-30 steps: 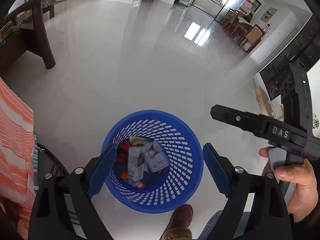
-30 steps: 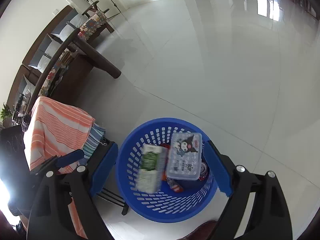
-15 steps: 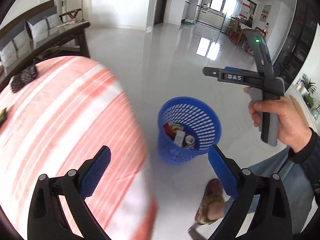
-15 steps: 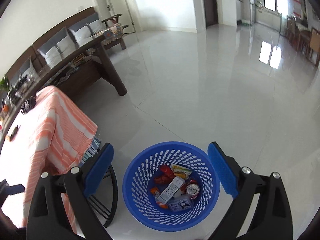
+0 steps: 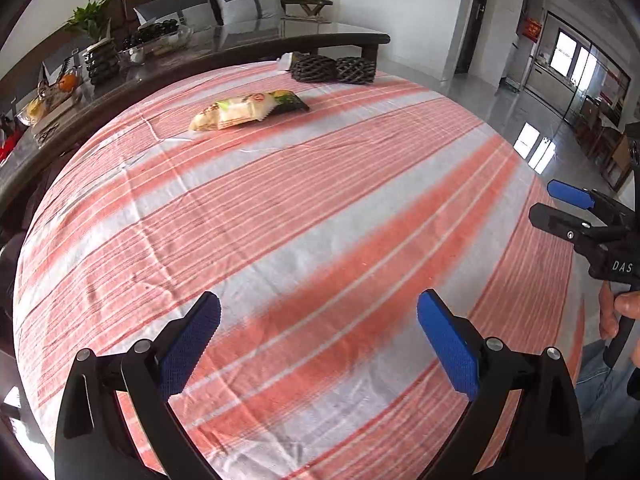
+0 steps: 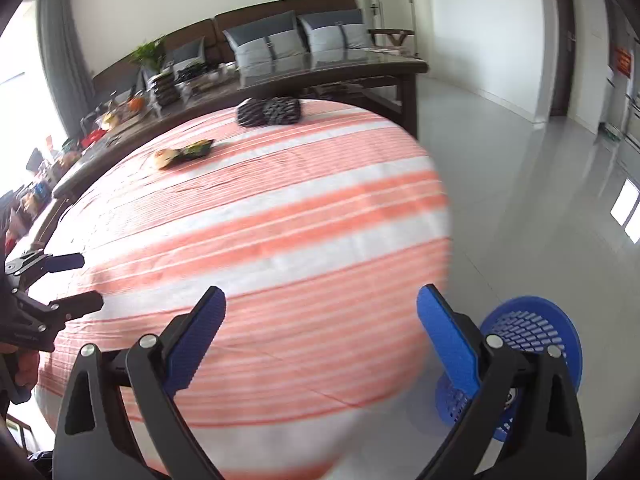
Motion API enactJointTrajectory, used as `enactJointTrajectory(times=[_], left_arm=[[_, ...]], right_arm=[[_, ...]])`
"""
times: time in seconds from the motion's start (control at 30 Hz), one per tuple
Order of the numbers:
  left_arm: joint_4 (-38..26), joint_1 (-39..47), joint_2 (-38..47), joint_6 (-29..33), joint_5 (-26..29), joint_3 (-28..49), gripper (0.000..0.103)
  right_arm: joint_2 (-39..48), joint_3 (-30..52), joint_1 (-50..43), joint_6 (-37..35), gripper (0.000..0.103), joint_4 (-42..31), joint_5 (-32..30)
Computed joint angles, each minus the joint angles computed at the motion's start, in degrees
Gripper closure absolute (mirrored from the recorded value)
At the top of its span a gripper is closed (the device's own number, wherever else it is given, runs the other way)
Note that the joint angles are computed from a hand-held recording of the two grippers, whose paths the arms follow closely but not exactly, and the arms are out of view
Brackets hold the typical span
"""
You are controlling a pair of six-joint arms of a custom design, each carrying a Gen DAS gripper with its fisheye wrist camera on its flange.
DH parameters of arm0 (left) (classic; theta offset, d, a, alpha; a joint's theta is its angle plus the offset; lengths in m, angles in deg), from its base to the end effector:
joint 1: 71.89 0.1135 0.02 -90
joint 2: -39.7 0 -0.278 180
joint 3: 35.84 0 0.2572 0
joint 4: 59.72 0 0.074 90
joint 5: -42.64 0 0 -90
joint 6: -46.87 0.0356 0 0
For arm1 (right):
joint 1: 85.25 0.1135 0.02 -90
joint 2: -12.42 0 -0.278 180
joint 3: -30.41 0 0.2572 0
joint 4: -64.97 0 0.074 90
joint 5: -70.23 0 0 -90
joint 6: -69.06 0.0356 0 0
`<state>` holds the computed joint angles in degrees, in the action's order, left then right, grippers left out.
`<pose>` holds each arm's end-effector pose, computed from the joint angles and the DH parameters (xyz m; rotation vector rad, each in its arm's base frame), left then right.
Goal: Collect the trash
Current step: 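Bring both tools back over the table toward the remaining snack wrappers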
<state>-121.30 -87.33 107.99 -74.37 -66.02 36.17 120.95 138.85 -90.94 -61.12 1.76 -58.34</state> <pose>0.2258 -0.0506 0.2972 -0.4611 2.4614 0.0919 0.4115 -0.0187 0.2857 -0.9044 2.2394 0.5530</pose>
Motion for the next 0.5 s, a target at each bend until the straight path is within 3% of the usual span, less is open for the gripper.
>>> enactJointTrajectory(times=[0.2,0.3,0.5], left_arm=[[2.33,11.50,2.03,7.49,4.46,3.58,0.005],[3.17,18.71,6.75,9.87,7.85,10.29,0.005],[0.96,24.80,23.49,8.03,7.18,29.32,0.005]], right_arm=[[-1.67,-2.81,14.58,-0.07,0.009,2.11,9.34],[-0.43,-2.48,18.26,0.16,0.007,1.67,13.64],[0.40,-1.39,17.91,0.76,0.005,-0.10,13.07]])
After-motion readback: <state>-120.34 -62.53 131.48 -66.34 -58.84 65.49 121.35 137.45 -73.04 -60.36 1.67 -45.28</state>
